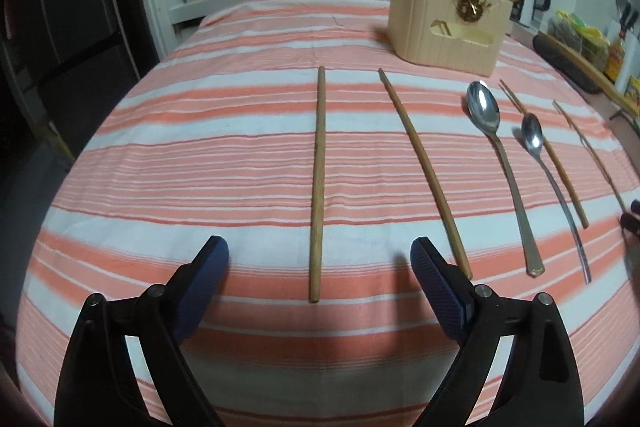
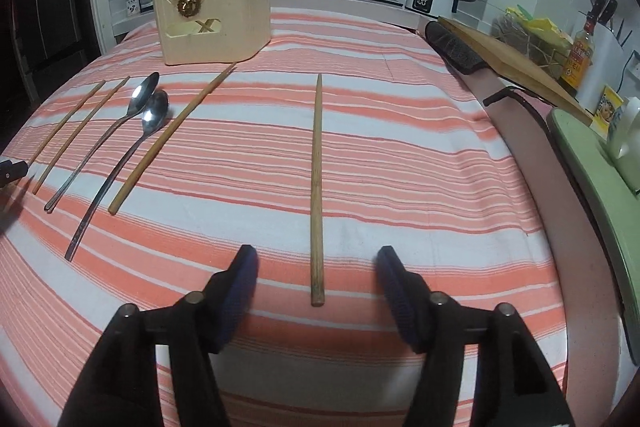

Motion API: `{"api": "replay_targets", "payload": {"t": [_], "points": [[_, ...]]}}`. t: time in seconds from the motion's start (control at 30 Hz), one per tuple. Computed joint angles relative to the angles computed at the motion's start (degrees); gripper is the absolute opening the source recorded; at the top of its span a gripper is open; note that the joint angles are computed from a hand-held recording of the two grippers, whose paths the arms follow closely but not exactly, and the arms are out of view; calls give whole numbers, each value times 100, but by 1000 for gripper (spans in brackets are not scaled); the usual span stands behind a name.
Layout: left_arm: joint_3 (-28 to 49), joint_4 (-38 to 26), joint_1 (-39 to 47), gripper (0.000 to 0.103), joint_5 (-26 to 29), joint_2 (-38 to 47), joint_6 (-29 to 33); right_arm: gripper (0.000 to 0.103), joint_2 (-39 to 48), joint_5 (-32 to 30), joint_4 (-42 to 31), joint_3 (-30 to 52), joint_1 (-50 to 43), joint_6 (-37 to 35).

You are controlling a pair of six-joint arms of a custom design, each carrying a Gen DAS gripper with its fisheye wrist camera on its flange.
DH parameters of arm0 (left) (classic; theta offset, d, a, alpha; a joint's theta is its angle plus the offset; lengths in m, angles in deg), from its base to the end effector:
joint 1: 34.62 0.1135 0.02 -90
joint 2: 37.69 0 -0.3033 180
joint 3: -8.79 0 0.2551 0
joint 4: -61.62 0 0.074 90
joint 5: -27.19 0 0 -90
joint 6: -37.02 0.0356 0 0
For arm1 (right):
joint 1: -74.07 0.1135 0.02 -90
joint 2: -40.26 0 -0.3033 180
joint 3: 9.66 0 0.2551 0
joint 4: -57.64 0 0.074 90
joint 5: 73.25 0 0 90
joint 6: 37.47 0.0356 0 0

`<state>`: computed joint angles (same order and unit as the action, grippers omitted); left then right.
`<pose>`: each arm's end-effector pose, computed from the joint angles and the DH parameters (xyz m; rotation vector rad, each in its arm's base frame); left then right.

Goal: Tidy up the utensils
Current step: 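Lower the left tool onto a chopstick while the right tool closes on another chopstick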

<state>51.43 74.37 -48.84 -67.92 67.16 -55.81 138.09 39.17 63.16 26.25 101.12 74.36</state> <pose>0.2798 -0.0676 0.0978 0.2012 2.4212 -0.0258 0.2204 0.0973 0.0999 0.0349 2.4541 -0.1360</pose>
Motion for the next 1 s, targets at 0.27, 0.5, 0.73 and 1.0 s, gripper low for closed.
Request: {"api": "replay_targets", "payload": {"t": [0.27, 0.5, 0.73, 1.0], "points": [[-318, -381, 432, 103, 635, -169, 360, 72, 90, -363, 109, -39, -254, 31], [-697, -332, 771, 103, 823, -445, 683, 76, 111, -367, 114, -45, -260, 75], [84, -584, 529, 103, 406, 74, 42, 80, 91, -548, 194, -85, -350, 17], [-9, -396, 535, 103, 397, 106, -32, 82, 107, -496, 145, -63, -310, 1]]}}
